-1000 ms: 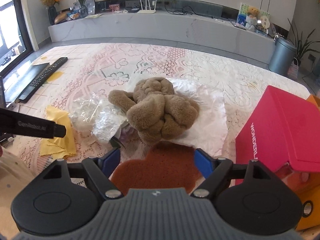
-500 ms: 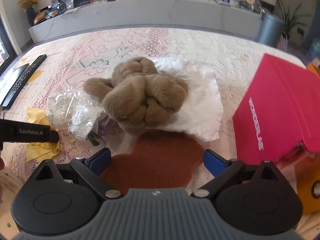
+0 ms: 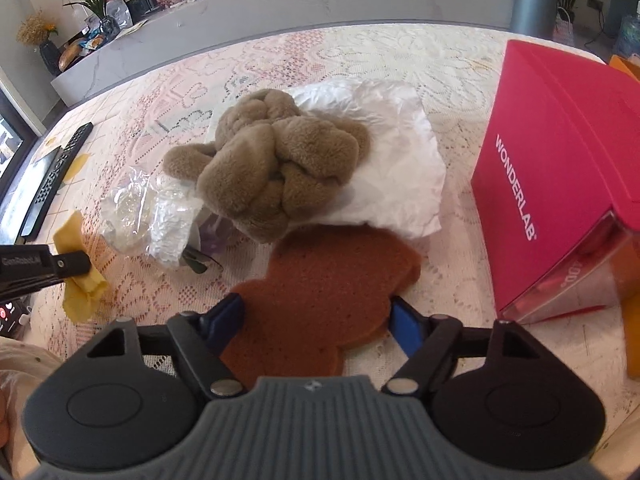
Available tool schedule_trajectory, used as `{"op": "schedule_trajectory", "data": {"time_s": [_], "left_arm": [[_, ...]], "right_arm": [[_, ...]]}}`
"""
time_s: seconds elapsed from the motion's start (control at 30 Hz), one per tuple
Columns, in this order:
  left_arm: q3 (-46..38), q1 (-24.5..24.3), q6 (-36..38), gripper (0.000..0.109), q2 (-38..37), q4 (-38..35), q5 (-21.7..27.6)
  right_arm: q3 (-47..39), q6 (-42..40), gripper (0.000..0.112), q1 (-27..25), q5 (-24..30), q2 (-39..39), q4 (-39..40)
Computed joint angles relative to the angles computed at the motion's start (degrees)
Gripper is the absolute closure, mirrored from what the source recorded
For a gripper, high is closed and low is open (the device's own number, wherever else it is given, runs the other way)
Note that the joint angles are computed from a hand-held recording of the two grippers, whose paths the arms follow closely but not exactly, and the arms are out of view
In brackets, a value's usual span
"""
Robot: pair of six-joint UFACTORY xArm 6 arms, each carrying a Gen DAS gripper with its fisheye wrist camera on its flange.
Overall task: Organize soft objects
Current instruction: 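Grasp the yellow cloth with the left tool while the right tool grasps the brown bear-shaped sponge, then carry the yellow cloth with the left tool while the right tool carries the sponge into the box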
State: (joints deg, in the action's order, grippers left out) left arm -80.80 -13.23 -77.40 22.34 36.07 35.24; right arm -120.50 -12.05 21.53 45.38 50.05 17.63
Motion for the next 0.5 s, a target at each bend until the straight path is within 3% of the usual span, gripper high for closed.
{"op": "schedule_trajectory", "data": {"time_s": [0.17,0.37,0.5], "left_arm": [[1.7,-1.2,-1.4,0.1,-2.1,2.1,-1.7],[3.9,-2.9,-1.9,0.1,-4.7,3.2,-4.4],[4.7,-4.2,-1.5,0.1,-5.4,3.0,-6.3]], "right_arm": [[1.8,-0.3,0.066,-0.9,-1.1,-1.5,1.0],[5.6,-2.2,0.086,-1.4,-3.7,-4.5,2.8],[9.8,-4.6,0.093,-1.6,-5.9,-8.0,4.7]]}}
